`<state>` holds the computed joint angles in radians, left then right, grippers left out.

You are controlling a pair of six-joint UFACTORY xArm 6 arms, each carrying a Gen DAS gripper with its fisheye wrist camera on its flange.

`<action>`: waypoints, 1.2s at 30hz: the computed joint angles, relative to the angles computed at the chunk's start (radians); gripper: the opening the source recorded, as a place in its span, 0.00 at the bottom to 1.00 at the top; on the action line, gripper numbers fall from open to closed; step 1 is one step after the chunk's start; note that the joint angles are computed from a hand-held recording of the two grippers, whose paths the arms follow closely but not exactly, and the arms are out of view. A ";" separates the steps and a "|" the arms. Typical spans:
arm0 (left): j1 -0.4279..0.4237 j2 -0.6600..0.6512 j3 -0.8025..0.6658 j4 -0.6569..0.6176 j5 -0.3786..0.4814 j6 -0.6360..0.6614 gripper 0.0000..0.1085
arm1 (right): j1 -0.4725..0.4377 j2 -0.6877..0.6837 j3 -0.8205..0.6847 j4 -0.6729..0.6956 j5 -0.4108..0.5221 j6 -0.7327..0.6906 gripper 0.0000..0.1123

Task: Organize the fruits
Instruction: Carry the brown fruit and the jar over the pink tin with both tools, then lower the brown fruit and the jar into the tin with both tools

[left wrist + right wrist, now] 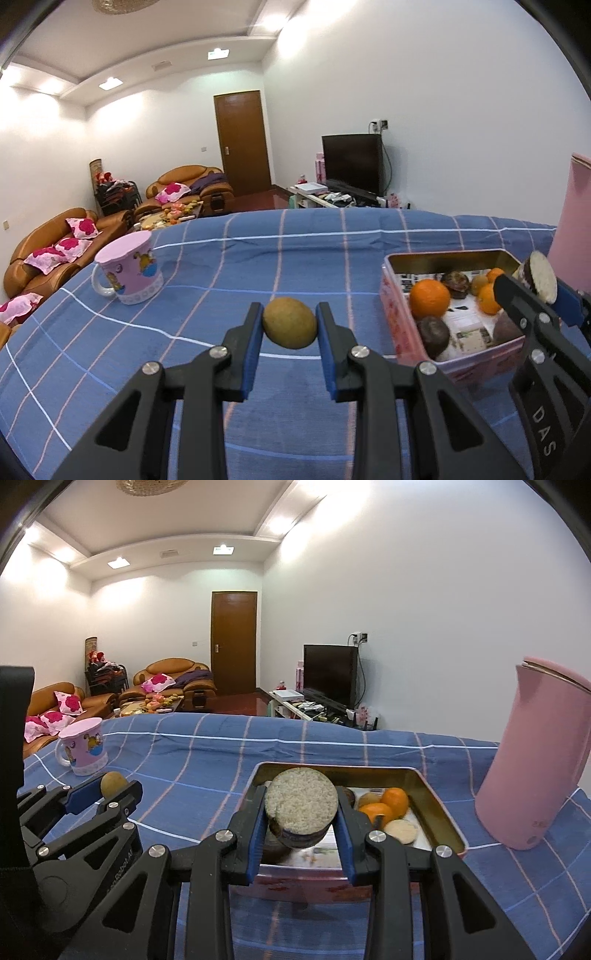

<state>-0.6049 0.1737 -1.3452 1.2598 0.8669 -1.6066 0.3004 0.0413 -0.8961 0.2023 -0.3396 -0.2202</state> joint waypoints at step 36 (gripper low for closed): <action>-0.033 0.340 -0.451 -0.153 -0.085 0.225 0.28 | -0.136 0.091 -0.135 0.157 0.035 -0.127 0.32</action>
<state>-0.6382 0.5133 -1.7966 1.1068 0.7820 -1.3819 0.1641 0.1325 -1.0309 0.3590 -0.3043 -0.3468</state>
